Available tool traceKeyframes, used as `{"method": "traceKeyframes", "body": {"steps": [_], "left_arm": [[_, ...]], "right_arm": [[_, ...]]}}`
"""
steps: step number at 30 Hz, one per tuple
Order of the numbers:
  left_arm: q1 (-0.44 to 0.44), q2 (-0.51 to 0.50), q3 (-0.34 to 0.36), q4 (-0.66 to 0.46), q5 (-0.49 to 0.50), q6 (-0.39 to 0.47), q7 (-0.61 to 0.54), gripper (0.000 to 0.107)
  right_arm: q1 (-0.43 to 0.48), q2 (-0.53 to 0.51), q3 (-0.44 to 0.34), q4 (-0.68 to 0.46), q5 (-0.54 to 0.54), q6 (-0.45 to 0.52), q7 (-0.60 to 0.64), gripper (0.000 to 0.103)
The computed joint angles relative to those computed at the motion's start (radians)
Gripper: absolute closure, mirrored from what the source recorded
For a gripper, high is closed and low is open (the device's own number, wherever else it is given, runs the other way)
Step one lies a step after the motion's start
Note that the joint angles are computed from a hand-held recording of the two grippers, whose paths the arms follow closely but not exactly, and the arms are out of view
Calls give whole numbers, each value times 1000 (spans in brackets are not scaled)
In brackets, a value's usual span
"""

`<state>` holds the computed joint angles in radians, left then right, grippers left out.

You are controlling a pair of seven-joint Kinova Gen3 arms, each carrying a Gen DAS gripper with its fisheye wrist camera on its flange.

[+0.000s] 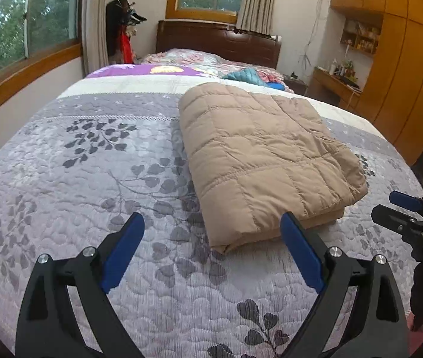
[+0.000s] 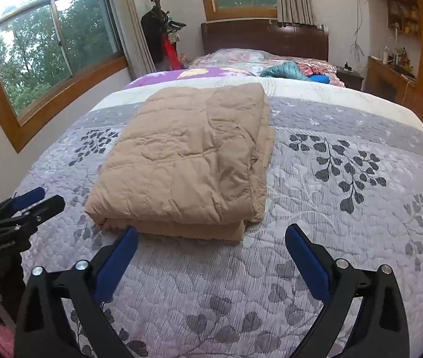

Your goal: Fold large clothes

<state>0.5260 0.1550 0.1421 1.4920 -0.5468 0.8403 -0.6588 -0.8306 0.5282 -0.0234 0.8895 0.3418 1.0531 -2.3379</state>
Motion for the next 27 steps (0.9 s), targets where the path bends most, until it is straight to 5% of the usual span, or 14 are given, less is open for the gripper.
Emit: {"method": "traceKeyframes", "body": {"steps": [11,27], "left_arm": [[73,19,8,-26,-144,142,128,13],[98,14,17,-24,-183,186,160,13]], "right_arm": [[-61,39,37,-68,79,117,-23,4],[-69,43,29,-91,68,154,-23,4]]}}
